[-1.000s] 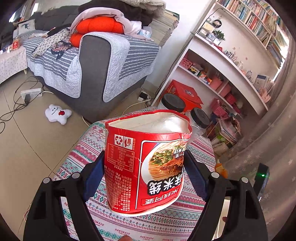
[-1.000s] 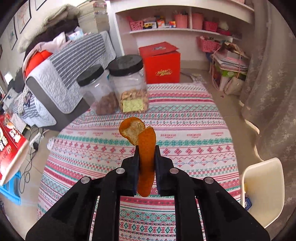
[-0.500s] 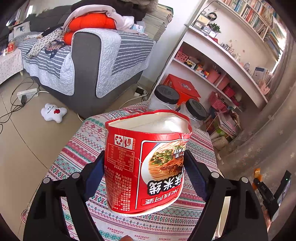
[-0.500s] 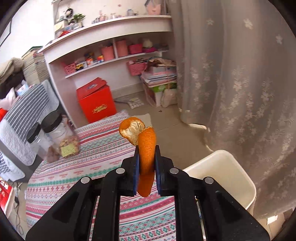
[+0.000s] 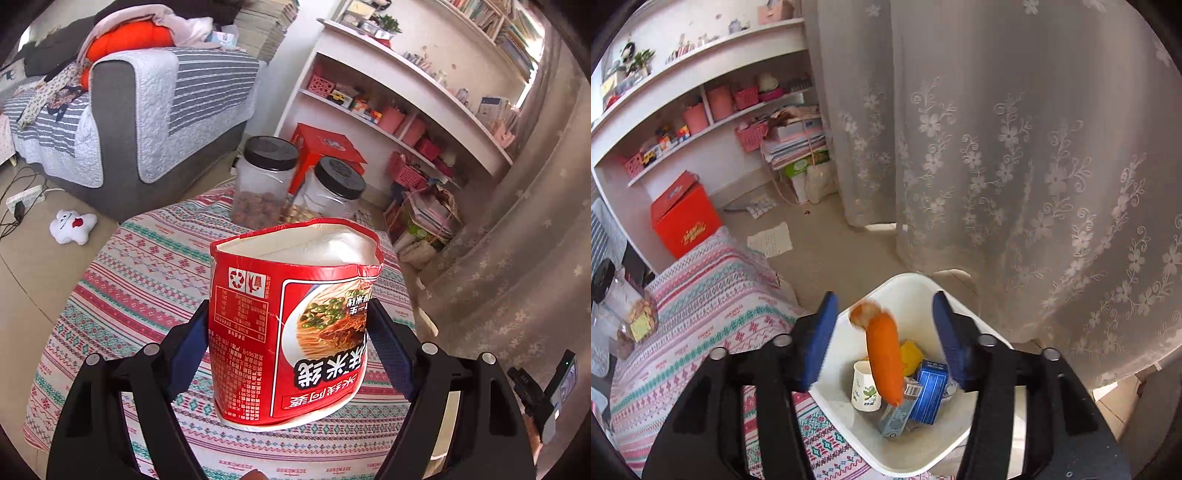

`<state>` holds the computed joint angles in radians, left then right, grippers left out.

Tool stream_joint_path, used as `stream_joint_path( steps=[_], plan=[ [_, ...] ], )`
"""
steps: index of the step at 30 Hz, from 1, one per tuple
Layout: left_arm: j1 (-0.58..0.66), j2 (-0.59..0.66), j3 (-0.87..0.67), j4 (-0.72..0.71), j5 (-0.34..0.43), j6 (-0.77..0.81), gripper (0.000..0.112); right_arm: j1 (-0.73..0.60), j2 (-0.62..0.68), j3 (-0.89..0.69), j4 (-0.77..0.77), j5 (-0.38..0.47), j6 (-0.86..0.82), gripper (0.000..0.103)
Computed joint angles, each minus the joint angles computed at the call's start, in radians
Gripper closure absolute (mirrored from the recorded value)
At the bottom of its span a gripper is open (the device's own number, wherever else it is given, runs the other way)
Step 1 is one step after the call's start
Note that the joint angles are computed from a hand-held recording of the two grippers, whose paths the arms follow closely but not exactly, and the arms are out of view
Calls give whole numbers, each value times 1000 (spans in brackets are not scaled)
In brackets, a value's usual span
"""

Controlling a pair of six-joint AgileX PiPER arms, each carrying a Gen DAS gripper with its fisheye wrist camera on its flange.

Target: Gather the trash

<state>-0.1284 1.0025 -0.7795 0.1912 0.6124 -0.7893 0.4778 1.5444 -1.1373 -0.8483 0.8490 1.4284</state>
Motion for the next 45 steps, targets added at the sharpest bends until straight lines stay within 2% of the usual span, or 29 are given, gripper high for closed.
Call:
stream_joint_path(
  steps=[2, 5, 8, 10, 15, 21, 23, 24, 26, 29, 32, 36, 39, 45],
  plan=[
    [-121, 22, -15, 118, -5, -142, 33, -11, -49, 24, -60, 20, 53, 22],
    [-317, 91, -53, 313, -3, -361, 33, -20, -114, 57, -128, 52, 121, 8],
    [-474, 231, -170, 418, 15, -455, 33, -43, -159, 75, -157, 74, 128, 7],
    [-539, 327, -267, 440, 3, -479, 33, -90, -181, 78, -132, 51, 83, 7],
    [-664, 546, -518, 478, -1, -478, 33, -204, -236, 101, -64, 0, 28, 7],
    [-729, 770, -811, 411, 11, -365, 31, -306, -281, 121, -5, -42, 4, 7],
    [-720, 864, -952, 268, 19, -202, 29, -324, -290, 127, -6, -41, 16, 7],
    [-715, 912, -1025, 197, 48, -127, 29, -329, -295, 132, -11, -41, 30, 7],
    [-713, 967, -1117, 166, 115, -98, 25, -336, -306, 141, -12, -54, 39, 7],
    [-708, 932, -1070, 211, 110, -173, 18, -299, -306, 136, -49, -36, 57, 7],
    [-728, 880, -1023, 340, 173, -265, 16, -201, -305, 138, -125, 15, 103, 7],
    [-821, 794, -925, 681, 315, -468, 16, -57, -309, 143, -204, 82, 176, 7],
    [-871, 742, -848, 846, 445, -544, 16, 53, -309, 150, -260, 99, 244, 7],
    [-888, 566, -614, 864, 568, -596, 16, 285, -230, 84, -252, 193, 221, 7]
  ],
)
